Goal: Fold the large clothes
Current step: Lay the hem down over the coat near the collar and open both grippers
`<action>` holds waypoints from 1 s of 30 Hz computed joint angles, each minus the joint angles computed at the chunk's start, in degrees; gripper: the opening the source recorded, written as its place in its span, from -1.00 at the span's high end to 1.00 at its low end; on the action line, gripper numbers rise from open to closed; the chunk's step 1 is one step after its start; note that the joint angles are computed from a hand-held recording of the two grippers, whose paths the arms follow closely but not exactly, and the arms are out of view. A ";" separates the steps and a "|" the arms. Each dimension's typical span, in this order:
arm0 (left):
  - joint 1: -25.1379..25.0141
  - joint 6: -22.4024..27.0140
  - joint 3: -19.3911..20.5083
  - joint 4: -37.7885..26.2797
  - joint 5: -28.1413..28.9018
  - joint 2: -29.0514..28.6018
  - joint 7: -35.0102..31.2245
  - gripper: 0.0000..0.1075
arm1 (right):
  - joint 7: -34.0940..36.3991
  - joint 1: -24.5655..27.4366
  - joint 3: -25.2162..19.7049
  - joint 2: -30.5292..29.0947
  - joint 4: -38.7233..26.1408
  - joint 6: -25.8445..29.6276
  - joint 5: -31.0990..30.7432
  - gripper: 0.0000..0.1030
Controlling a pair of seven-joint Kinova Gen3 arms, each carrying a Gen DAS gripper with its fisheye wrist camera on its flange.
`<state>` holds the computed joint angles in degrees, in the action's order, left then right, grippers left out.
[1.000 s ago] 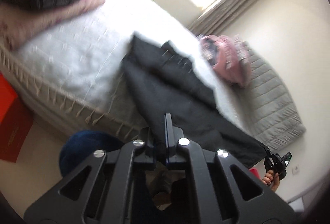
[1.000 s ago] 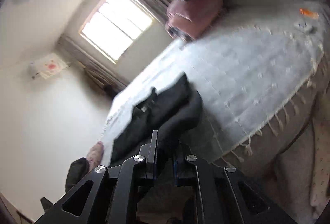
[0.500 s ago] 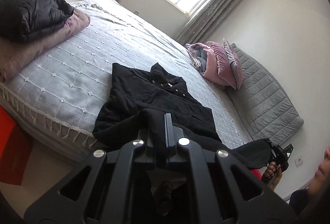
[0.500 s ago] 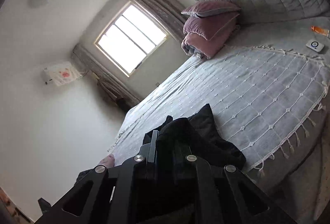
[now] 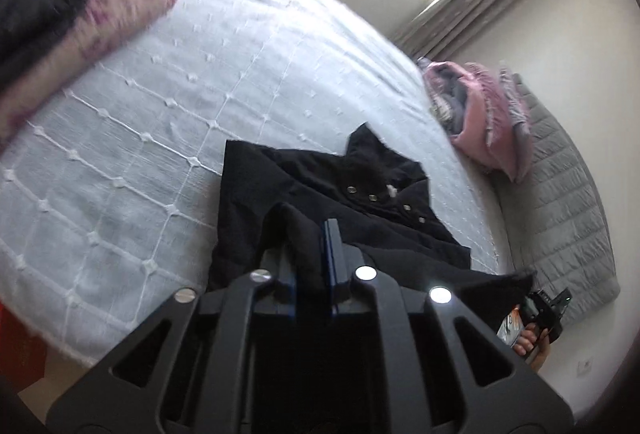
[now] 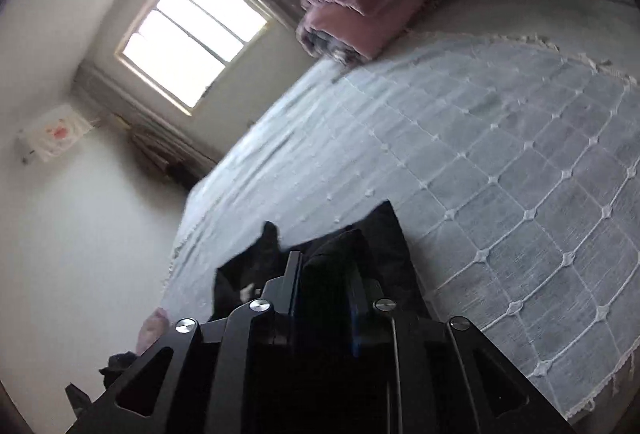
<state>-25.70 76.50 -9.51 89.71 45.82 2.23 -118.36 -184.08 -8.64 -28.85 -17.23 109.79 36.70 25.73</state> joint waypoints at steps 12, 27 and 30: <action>4.68 -6.87 -1.76 -0.63 -4.05 7.02 -2.82 -0.36 | 21.68 2.48 1.98 11.39 -3.80 2.79 -4.72 -0.48; 7.39 -21.37 9.37 2.41 -16.52 2.83 2.13 0.88 | 32.78 -19.89 16.15 17.32 -12.87 12.53 4.84 0.90; 8.95 -21.97 9.80 -2.31 -18.99 4.51 7.71 0.88 | 33.16 -19.84 16.76 19.29 -17.19 13.38 6.72 0.90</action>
<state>-16.76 54.53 0.29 87.40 26.83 6.73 -110.65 -150.92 -28.47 -12.10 2.06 92.60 50.09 32.45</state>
